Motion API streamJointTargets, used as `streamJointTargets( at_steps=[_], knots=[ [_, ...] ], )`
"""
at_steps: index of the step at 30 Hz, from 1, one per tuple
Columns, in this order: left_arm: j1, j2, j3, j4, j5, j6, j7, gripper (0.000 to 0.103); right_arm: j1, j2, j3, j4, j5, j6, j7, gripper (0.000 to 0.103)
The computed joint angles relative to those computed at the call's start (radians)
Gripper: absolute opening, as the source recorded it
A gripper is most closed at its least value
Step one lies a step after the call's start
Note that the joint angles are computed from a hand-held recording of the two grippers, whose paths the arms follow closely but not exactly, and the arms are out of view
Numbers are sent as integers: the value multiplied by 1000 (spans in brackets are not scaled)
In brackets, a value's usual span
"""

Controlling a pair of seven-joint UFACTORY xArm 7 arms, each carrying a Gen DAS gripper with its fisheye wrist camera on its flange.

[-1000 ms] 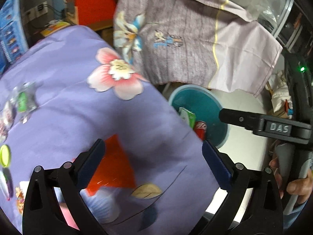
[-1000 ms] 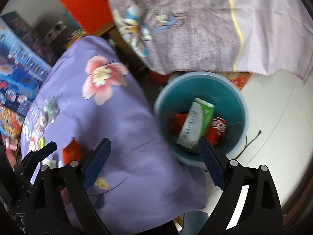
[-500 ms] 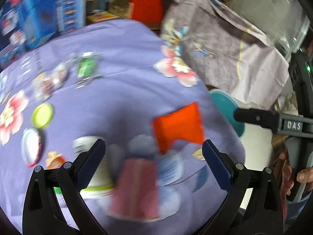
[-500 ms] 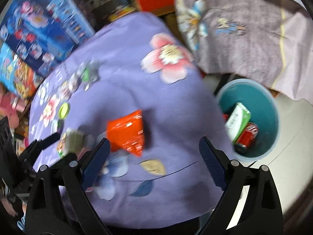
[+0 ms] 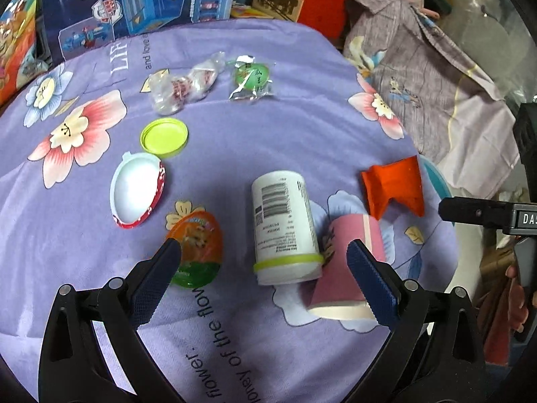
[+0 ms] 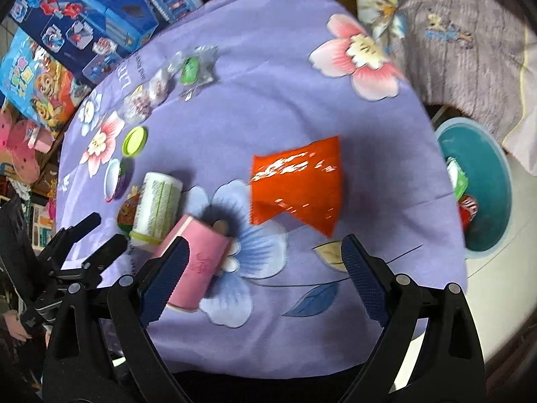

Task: Collect trash
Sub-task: 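Move both tools back over the tablecloth toward the cup and wrapper, then grasp the pink paper cup with left tool while right tool grasps the orange wrapper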

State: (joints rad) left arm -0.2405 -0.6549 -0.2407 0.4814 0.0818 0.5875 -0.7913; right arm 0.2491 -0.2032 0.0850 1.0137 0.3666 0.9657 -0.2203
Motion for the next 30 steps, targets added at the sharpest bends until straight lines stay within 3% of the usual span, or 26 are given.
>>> streamJointTargets(
  at_steps=[5,10,12,14,15,22,30],
  knots=[
    [-34,30,-8,22,-6,-27,27,99,-13,4,1,4,-43,-36,54,88],
    [-70,141,-58,116,47,-23,90,99,-44,12,-28,2,-26,-41,71,88],
    [-72,190,-83,153,86,-17,99,91,-52,9,-34,-10,-17,-45,63,88],
    [-100,243,-68,181,77,-8,135,68,-58,4,-40,-22,-7,-44,52,88],
    [-115,264,-54,189,61,-8,154,66,-61,4,-43,-27,-2,-42,45,88],
    [-128,366,-48,236,88,48,136,68,-79,19,-57,-41,42,-41,6,88],
    [-123,371,-18,243,93,20,90,61,-83,86,-44,0,88,-60,-16,88]
  ],
)
